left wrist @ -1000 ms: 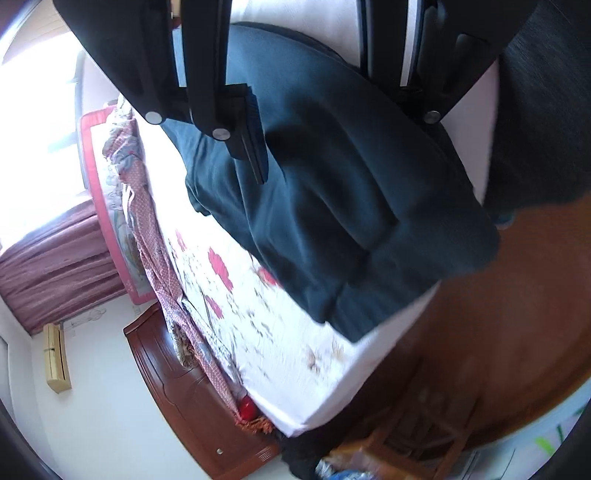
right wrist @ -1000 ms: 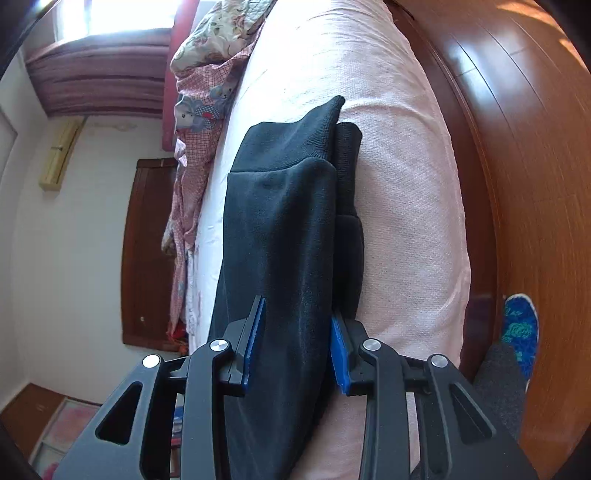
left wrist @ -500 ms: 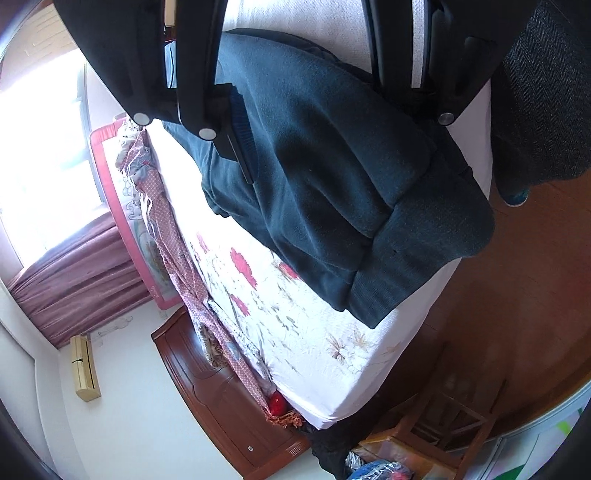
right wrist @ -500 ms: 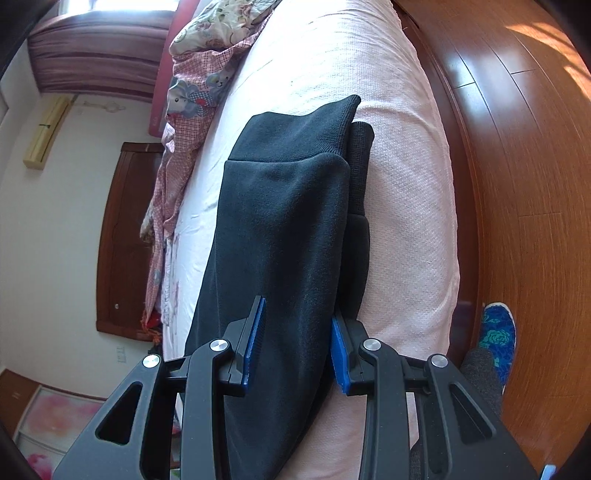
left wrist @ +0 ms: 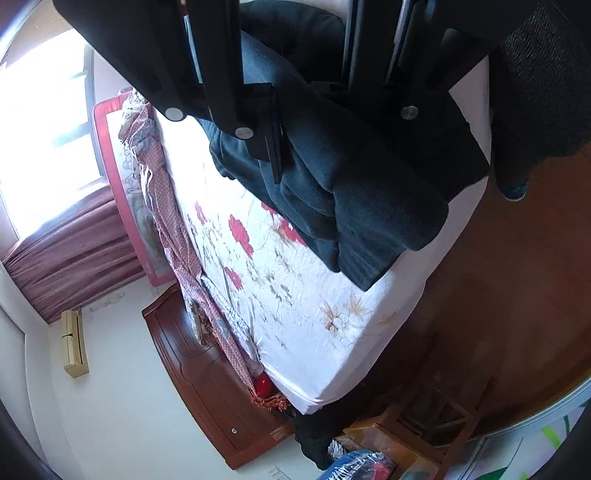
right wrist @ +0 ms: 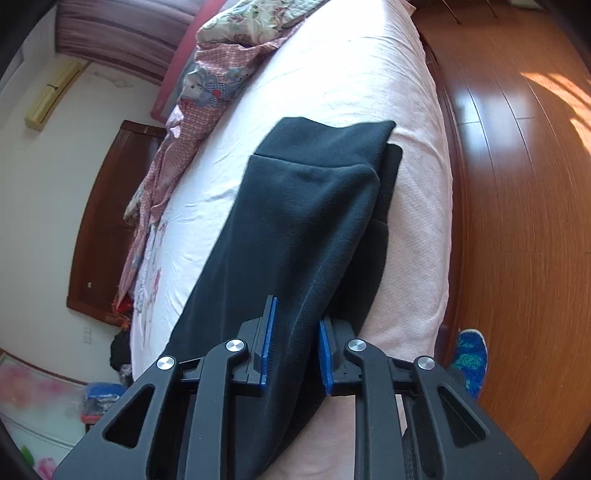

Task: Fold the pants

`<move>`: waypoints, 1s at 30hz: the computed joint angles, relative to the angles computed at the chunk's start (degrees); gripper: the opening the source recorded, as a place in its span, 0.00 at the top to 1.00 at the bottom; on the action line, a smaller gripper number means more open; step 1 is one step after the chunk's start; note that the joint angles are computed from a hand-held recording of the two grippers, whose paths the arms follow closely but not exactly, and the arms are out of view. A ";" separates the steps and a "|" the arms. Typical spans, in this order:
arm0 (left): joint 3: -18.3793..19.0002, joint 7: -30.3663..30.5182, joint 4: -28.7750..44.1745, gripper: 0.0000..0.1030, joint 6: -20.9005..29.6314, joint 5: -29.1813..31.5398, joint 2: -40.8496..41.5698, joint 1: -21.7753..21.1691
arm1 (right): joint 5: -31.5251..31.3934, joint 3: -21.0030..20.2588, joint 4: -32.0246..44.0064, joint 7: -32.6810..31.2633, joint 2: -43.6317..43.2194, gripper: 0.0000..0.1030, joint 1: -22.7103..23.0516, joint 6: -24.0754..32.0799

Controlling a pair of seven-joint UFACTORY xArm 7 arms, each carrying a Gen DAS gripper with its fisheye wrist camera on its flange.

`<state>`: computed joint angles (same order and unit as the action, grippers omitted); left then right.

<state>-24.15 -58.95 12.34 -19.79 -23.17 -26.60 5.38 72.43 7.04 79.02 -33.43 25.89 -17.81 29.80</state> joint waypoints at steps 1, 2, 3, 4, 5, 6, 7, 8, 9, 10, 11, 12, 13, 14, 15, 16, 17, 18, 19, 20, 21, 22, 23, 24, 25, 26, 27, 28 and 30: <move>0.12 -0.07 -0.23 0.92 -0.84 -0.12 -0.33 0.26 | 2.03 0.78 -0.61 -2.02 -1.07 0.82 -0.80 0.81; 0.14 0.18 -0.58 0.92 -1.00 -0.37 -1.05 0.69 | 2.67 0.77 -1.22 -3.02 -2.08 0.82 -0.79 1.39; -1.38 0.73 -0.89 0.92 0.33 -1.33 -2.37 2.40 | 2.09 0.33 -1.74 -3.17 -2.85 0.82 -0.34 1.90; -2.07 0.35 -1.67 0.92 0.50 -1.70 -3.17 3.02 | 1.33 -0.16 -1.93 -3.22 -3.06 0.82 0.05 2.50; -1.27 -0.32 -2.58 0.92 -0.45 -1.32 -3.18 2.29 | -0.90 -1.06 -1.96 -1.86 -2.75 0.82 0.92 2.16; -1.20 -0.78 -3.32 0.92 0.62 -1.54 -3.89 2.14 | -4.26 -2.26 -1.92 1.51 -2.07 0.82 2.11 0.81; -0.31 -1.38 -4.05 0.92 1.49 -1.00 -4.10 1.05 | -5.82 -2.76 -1.62 4.31 -0.71 0.82 2.15 0.59; 1.49 -1.57 -4.66 0.92 1.74 0.43 -3.74 -0.62 | -7.00 -3.12 -1.59 7.27 0.57 0.82 2.06 -0.38; 1.89 -1.69 -5.14 0.92 2.54 1.43 -3.43 -1.38 | -7.22 -3.61 -1.88 8.60 1.70 0.82 2.13 -1.85; 3.70 -1.53 -5.51 0.91 3.15 2.87 -3.21 -2.60 | -5.70 -1.70 -1.80 7.54 2.46 0.82 0.03 -1.77; 4.62 -1.29 -5.75 0.91 3.58 4.11 -2.79 -3.07 | -3.06 -0.13 -2.13 4.97 2.54 0.82 -1.49 -1.88; 4.80 -0.84 -5.86 0.90 4.15 5.16 -2.56 -2.85 | -2.45 0.23 -2.53 4.59 2.23 0.82 -1.82 -1.96; 6.40 0.24 -5.61 0.90 6.28 6.77 -2.95 -3.43 | -1.31 0.66 -2.83 4.19 1.85 0.82 -2.48 -1.15; 7.69 0.80 -5.33 0.89 8.05 8.06 -3.59 -3.94 | 1.26 1.47 -2.81 2.69 1.73 0.82 -4.09 1.74; 8.88 1.05 -4.94 0.87 9.95 9.13 -4.54 -4.41 | 3.21 1.41 -3.32 2.26 1.12 0.82 -4.75 3.25; 9.04 1.05 -4.42 0.79 13.06 10.08 -6.18 -4.22 | 5.44 1.07 -3.89 1.68 0.33 0.82 -5.08 3.77; 7.20 0.53 -3.45 0.76 17.62 11.10 -8.54 -2.57 | 9.47 1.15 -4.26 -0.91 -0.22 0.82 -6.25 5.79; 3.69 -0.95 -2.35 0.67 22.13 12.49 -11.28 0.44 | 11.62 1.27 -4.45 -1.98 -0.69 0.82 -7.08 6.47; -0.95 -3.70 -1.77 0.55 27.19 15.00 -15.52 3.69 | 11.37 -0.38 -4.38 -1.22 -1.17 0.82 -5.82 5.84; -3.20 -4.57 -1.32 0.54 29.93 16.13 -18.07 4.56 | 10.97 -1.33 -3.47 -0.63 -0.82 0.81 -5.31 6.08; -4.41 -5.32 -0.39 0.53 33.30 17.72 -20.05 4.93 | 10.81 -2.01 -2.59 0.01 -0.34 0.73 -5.03 6.62; -5.96 -6.29 0.84 0.48 36.67 19.44 -21.75 5.46 | 9.29 -2.80 -1.50 2.24 0.31 0.61 -4.28 6.12; -6.82 -6.98 2.00 0.45 39.08 20.86 -22.75 5.52 | 7.73 -3.22 -0.04 4.34 1.37 0.56 -3.81 6.03; -7.41 -7.50 2.88 0.38 40.13 22.10 -23.44 5.22 | 6.87 -3.18 1.32 5.19 2.43 0.55 -3.76 6.13; -7.91 -7.50 4.06 0.35 40.49 23.66 -23.57 5.14 | 3.72 -3.82 2.27 8.14 3.14 0.55 -2.61 4.28; -8.08 -7.08 5.52 0.33 41.00 25.16 -22.91 4.97 | 1.20 -4.76 3.19 10.63 3.91 0.55 -1.29 2.75; -7.83 -6.31 6.75 0.32 41.20 26.61 -22.15 4.60 | 0.93 -3.32 3.90 10.72 4.64 0.55 -2.37 2.02; -7.92 -5.88 8.25 0.29 40.77 28.06 -20.87 4.62 | 0.25 -2.81 4.14 10.87 4.89 0.55 -2.39 0.63; -7.27 -5.66 9.98 0.25 39.79 30.03 -18.97 4.11 | -3.09 -2.30 4.38 9.80 4.89 0.63 -1.29 -4.10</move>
